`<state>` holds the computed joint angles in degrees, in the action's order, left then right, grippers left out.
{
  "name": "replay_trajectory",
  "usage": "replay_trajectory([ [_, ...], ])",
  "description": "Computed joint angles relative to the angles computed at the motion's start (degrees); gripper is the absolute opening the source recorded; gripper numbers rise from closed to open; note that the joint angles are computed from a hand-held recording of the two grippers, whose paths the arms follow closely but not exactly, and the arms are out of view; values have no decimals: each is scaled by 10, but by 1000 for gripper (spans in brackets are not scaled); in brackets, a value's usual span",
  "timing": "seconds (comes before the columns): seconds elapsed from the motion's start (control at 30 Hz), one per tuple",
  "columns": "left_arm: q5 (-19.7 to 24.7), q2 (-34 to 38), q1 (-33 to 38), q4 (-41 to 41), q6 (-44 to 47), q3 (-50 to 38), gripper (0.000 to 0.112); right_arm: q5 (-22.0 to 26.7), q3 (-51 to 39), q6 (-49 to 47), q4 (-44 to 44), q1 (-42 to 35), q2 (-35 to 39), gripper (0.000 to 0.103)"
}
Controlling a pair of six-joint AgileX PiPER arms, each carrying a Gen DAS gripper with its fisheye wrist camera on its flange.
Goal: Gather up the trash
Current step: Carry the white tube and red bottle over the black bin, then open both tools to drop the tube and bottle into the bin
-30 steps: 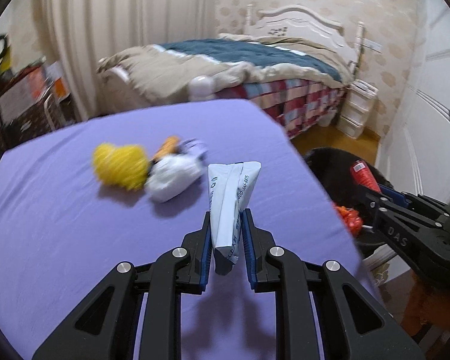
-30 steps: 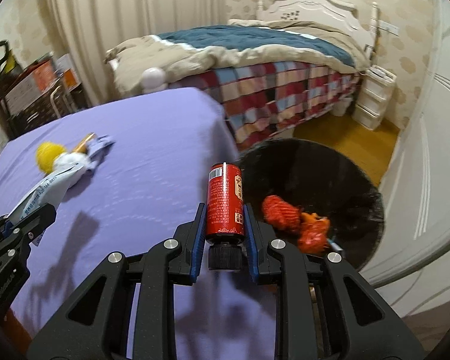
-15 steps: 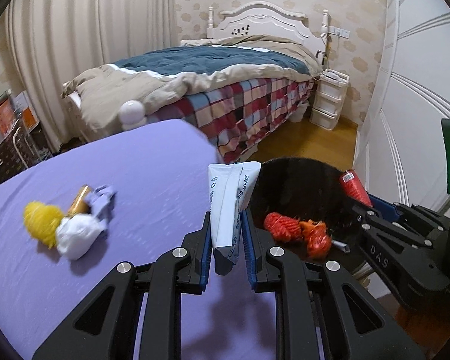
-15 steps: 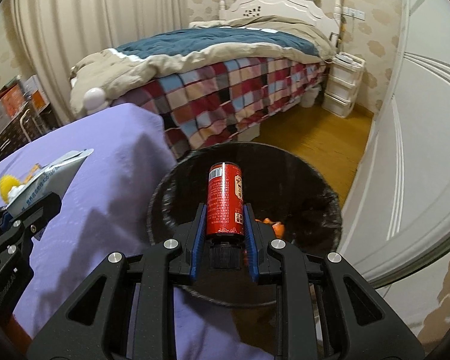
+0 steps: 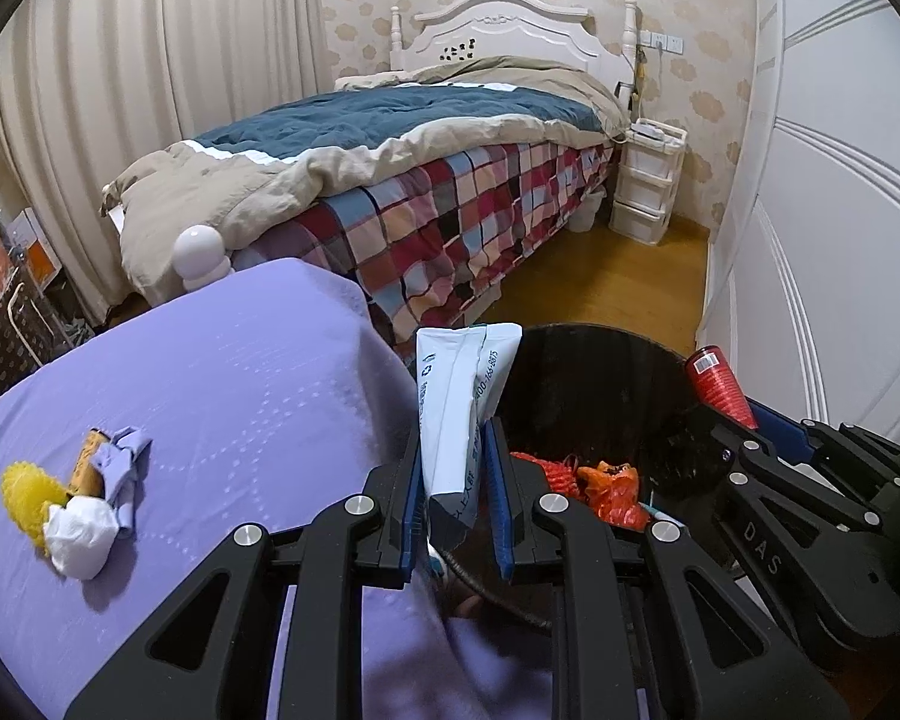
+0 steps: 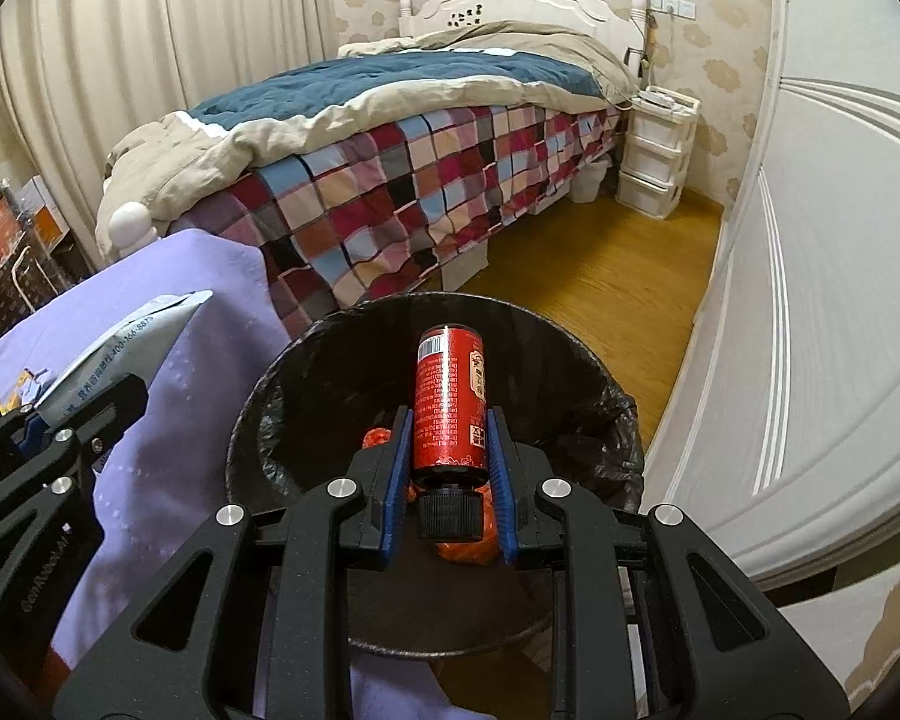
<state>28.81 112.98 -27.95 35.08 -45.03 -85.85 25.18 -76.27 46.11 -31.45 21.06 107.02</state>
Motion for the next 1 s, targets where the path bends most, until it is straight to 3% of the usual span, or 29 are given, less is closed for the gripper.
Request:
replay_trajectory([
  [0.7,46,66,-15,1,9,-83,20,4,-33,-32,35,-26,39,23],
  [1.0,49,62,-16,10,-6,-77,46,1,-27,-1,15,-29,38,39],
])
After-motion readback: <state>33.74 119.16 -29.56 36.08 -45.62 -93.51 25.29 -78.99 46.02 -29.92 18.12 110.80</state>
